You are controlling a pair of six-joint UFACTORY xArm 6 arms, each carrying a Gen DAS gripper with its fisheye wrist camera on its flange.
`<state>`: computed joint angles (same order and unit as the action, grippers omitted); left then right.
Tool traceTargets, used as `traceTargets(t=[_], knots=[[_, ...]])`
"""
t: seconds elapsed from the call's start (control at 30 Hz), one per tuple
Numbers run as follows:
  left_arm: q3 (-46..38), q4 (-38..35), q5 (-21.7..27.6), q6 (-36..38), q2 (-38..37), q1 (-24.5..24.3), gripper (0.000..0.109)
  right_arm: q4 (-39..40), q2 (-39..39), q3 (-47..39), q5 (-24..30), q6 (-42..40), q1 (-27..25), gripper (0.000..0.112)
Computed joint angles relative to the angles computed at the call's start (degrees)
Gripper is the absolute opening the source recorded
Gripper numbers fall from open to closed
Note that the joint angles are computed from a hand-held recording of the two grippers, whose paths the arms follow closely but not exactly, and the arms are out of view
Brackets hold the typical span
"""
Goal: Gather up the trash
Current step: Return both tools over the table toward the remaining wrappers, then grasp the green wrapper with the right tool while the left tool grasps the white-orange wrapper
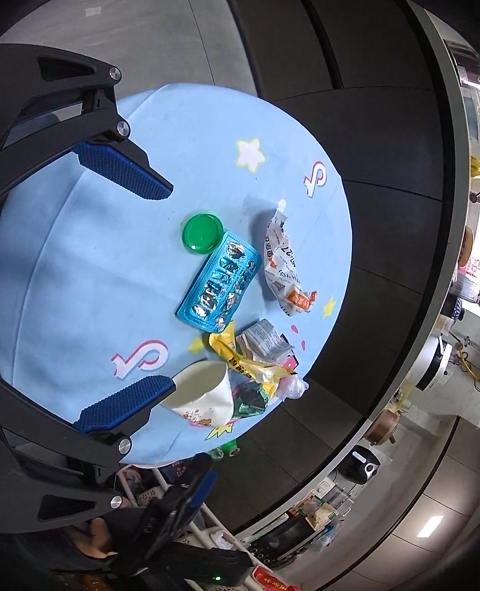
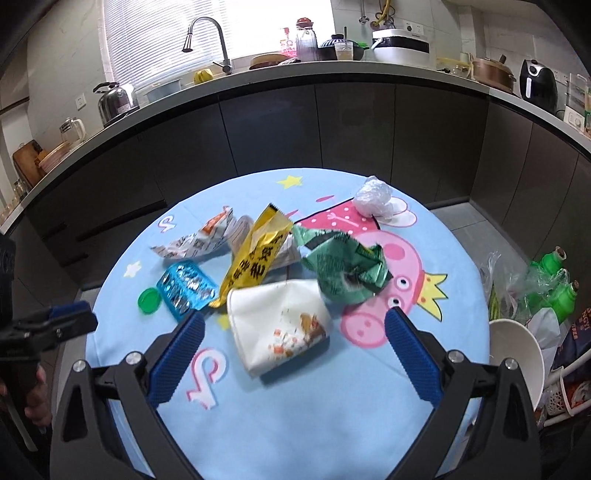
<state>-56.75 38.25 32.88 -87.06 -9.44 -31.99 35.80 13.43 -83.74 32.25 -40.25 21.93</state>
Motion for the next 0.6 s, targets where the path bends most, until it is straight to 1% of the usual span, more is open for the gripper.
traceTargets(t=[0.13, 0.2, 0.27, 0.47, 0.6], knots=[[-0.63, -0.93, -0.71, 2.66, 0.95, 2.00, 0.090, -2.37, 4.53, -5.61, 0.66, 3.41, 0.33, 0.088], [-1.55, -0.95, -0.80, 4.16, 1.79, 3.17, 0.090, -3.41, 6.98, -8.55, 1.72, 4.65, 0.45, 0.081], [-2.77, -1.03, -0.52, 6.22, 3.07, 4.34, 0.091, -4.46, 8.97, -10.88, 3.25, 5.57, 0.51, 0.076], [-7.09, -2.99, -0.16, 14.25, 7.65, 8.19, 0.091, -9.34, 14.81, -17.99, 5.17, 9.88, 0.77, 0.074], [-9.28, -5.02, -1.57, 19.23, 10.17, 10.32, 0.093, -12.14, 19.08, -23.80, 8.01, 13.53, 0.56, 0.066]])
